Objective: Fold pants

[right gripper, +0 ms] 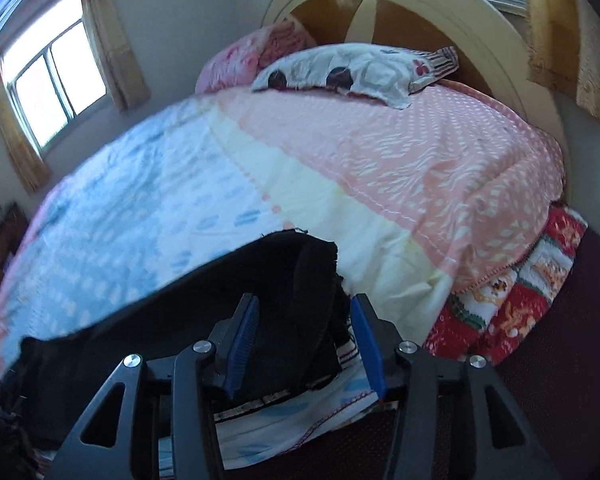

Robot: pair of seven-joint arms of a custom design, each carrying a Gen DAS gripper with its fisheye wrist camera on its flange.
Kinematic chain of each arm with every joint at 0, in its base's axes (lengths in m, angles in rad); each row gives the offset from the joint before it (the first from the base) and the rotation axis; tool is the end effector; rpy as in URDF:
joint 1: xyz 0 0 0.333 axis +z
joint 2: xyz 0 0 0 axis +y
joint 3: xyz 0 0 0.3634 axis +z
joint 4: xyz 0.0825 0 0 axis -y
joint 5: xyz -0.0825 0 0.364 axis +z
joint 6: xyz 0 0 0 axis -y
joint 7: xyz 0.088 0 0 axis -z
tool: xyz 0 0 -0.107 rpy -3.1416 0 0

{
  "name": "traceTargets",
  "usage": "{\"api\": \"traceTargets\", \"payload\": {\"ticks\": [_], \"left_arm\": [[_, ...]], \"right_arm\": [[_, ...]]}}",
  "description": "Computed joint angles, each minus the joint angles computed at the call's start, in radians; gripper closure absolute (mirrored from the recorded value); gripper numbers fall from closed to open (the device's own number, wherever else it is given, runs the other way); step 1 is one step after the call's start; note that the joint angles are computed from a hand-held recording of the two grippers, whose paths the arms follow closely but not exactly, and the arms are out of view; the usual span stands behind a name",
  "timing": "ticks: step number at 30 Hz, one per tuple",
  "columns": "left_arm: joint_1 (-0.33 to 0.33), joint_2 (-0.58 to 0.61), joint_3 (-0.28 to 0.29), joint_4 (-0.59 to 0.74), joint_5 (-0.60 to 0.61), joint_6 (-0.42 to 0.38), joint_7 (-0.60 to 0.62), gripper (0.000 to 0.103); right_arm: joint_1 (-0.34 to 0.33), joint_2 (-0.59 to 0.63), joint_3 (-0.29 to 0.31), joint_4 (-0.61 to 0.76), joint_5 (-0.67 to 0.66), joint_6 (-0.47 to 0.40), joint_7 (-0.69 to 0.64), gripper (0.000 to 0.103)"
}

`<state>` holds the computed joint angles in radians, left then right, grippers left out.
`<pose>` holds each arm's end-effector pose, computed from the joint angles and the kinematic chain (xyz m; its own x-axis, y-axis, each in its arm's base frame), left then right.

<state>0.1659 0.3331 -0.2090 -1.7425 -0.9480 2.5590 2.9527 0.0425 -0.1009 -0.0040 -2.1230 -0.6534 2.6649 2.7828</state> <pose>0.6793 0.0009 0.4899 -0.6549 -0.7553 0.0245 -0.5027 0.4112 -0.7604 0.5399 0.0384 0.5801 -0.5510 -0.8063 -0.2153 -0.5222 0.5344 -0.6646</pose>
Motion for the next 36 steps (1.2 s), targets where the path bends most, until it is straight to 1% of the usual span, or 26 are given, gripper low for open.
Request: {"api": "traceTargets", "payload": {"ticks": [2,4,5,6,7,9,10,11,12,13,14,15,16,18,19,21,23,24,27,28,30,31,32,34,36], "left_arm": [[-0.008,0.013,0.012,0.001,0.048,-0.045,-0.056,0.0],[-0.009,0.001,0.011,-0.032,0.066,-0.059,-0.055,0.0],[-0.008,-0.015,0.01,-0.065,0.064,-0.047,-0.032,0.0],[-0.015,-0.032,0.01,-0.102,0.062,-0.009,-0.009,0.0],[-0.015,-0.052,0.008,-0.132,0.048,0.017,0.02,0.0],[-0.003,-0.091,0.002,-0.18,-0.012,0.021,0.081,0.0],[-0.004,-0.103,0.008,-0.192,-0.032,0.018,0.092,0.0],[-0.002,-0.117,0.014,-0.204,-0.058,0.009,0.103,0.0],[-0.001,-0.129,0.021,-0.213,-0.078,-0.013,0.106,0.0],[-0.002,-0.134,0.031,-0.215,-0.083,-0.036,0.098,0.0],[-0.008,-0.136,0.039,-0.218,-0.083,-0.044,0.092,0.0],[-0.013,-0.138,0.046,-0.221,-0.082,-0.042,0.09,0.0],[-0.019,-0.138,0.05,-0.222,-0.082,-0.039,0.089,0.0],[-0.018,-0.139,0.056,-0.224,-0.098,-0.055,0.099,0.0],[-0.015,-0.14,0.058,-0.225,-0.111,-0.07,0.109,0.0],[-0.019,-0.133,0.063,-0.221,-0.109,-0.081,0.103,0.0],[-0.027,-0.12,0.066,-0.209,-0.079,-0.091,0.084,0.002],[-0.029,-0.119,0.065,-0.211,-0.074,-0.09,0.085,0.003],[-0.026,-0.128,0.058,-0.224,-0.095,-0.097,0.127,0.006],[-0.028,-0.129,0.058,-0.228,-0.096,-0.102,0.129,0.008],[-0.033,-0.134,0.057,-0.239,-0.105,-0.085,0.152,0.008],[-0.035,-0.135,0.057,-0.243,-0.109,-0.077,0.166,0.011],[-0.038,-0.137,0.057,-0.246,-0.112,-0.067,0.175,0.014],[-0.037,-0.135,0.06,-0.245,-0.118,-0.07,0.179,0.017],[-0.033,-0.134,0.063,-0.24,-0.121,-0.082,0.18,0.021]], "right_arm": [[0.005,-0.018,-0.004,-0.035,0.044,0.036,0.003,0.053],[0.014,-0.026,-0.004,-0.07,0.091,0.081,-0.017,0.053],[0.012,-0.029,0.005,-0.079,0.081,0.096,0.001,0.053],[0.013,-0.03,0.011,-0.091,0.081,0.126,0.015,0.053],[0.038,-0.022,0.003,-0.107,0.15,0.19,-0.036,0.053],[0.088,0.004,-0.002,-0.116,0.277,0.271,-0.156,0.053],[0.113,0.023,0.001,-0.107,0.336,0.288,-0.224,0.053],[0.125,0.047,0.024,-0.091,0.418,0.295,-0.315,0.053],[0.167,0.072,0.013,-0.066,0.466,0.286,-0.382,0.053],[0.177,0.108,0.037,-0.013,0.444,0.23,-0.406,0.053],[0.185,0.129,0.045,0.028,0.359,0.168,-0.361,0.053],[0.201,0.151,0.05,0.079,0.259,0.08,-0.301,0.053],[0.222,0.168,0.05,0.116,0.179,0.018,-0.267,0.053],[0.228,0.166,0.053,0.116,0.158,0.009,-0.274,0.053],[0.227,0.153,0.053,0.102,0.168,0.015,-0.282,0.053],[0.22,0.126,0.054,0.062,0.216,0.072,-0.307,0.053],[0.223,0.112,0.059,0.046,0.206,0.093,-0.304,0.053],[0.225,0.119,0.063,0.051,0.205,0.092,-0.325,0.053],[0.247,0.189,0.084,0.116,0.239,0.089,-0.435,0.053],[0.256,0.226,0.092,0.152,0.254,0.081,-0.476,0.053],[0.272,0.308,0.118,0.242,0.312,0.03,-0.596,0.053],[0.278,0.34,0.13,0.278,0.337,0.01,-0.659,0.053],[0.292,0.374,0.133,0.321,0.338,-0.025,-0.707,0.053],[0.352,0.425,0.105,0.389,0.258,-0.091,-0.733,0.053],[0.363,0.464,0.11,0.438,0.272,-0.141,-0.801,0.053]]}}
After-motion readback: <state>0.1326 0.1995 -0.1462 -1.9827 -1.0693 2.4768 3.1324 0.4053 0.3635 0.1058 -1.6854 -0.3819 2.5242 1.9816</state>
